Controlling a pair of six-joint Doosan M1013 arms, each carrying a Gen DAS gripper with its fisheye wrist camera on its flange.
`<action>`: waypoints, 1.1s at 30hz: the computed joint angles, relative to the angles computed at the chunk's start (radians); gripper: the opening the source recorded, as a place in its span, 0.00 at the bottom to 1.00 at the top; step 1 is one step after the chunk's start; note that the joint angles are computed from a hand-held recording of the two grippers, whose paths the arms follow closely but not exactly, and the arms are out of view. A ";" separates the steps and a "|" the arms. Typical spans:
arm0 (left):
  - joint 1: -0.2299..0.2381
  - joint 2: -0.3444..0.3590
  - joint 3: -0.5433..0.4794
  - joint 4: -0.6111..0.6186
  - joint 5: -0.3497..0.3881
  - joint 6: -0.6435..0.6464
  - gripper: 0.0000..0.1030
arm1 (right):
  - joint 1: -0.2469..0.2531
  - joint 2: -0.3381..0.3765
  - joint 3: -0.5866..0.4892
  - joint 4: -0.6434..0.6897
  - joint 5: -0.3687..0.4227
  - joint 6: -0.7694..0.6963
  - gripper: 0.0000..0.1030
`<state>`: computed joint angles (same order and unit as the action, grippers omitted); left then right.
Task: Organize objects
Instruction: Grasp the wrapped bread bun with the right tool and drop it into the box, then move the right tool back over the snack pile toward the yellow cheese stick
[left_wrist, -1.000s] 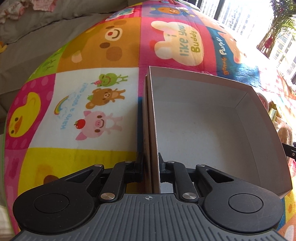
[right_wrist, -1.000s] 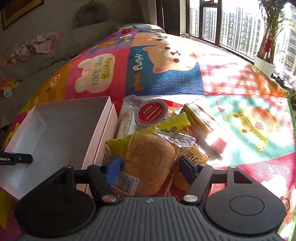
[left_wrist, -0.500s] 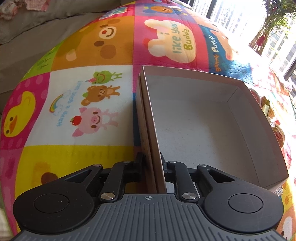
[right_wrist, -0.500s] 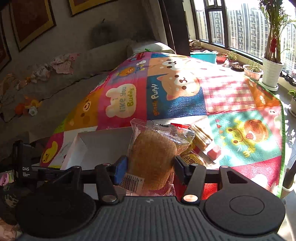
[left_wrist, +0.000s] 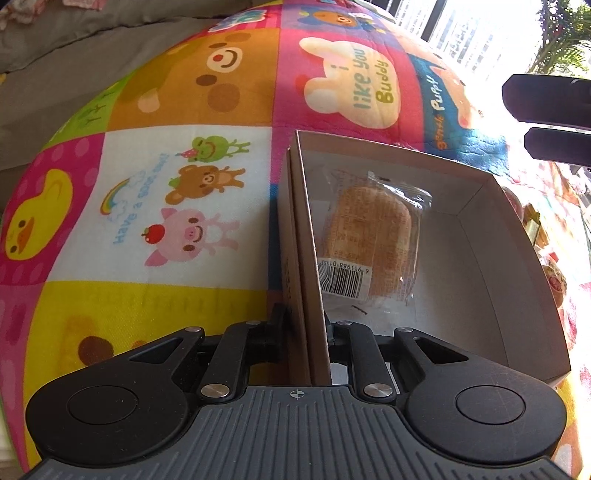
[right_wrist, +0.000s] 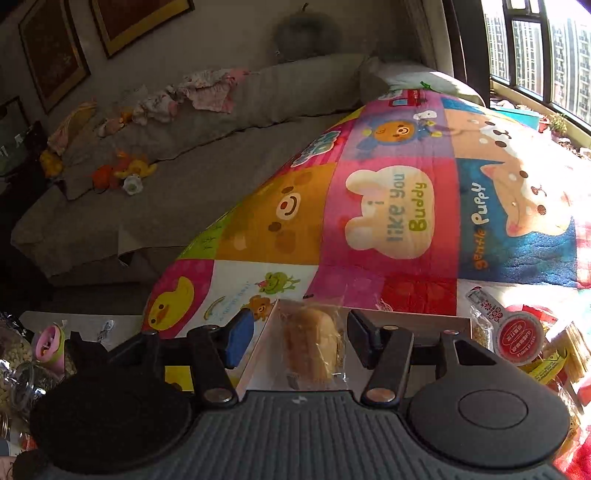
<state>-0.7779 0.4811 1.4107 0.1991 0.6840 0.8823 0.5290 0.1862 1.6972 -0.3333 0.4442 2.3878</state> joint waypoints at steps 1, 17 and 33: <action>0.000 0.001 -0.002 0.001 0.002 0.001 0.17 | -0.010 -0.017 0.026 -0.003 -0.018 0.018 0.57; -0.021 0.013 -0.027 0.059 0.060 0.010 0.16 | -0.033 -0.252 0.356 -0.437 0.112 0.290 0.72; -0.022 0.013 -0.024 0.073 0.056 -0.013 0.16 | 0.126 -0.317 0.448 -1.036 0.674 0.710 0.80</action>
<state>-0.8002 0.4939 1.3868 0.2724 0.7396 0.8688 0.6554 -0.1312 2.1455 -1.3691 1.1186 3.0973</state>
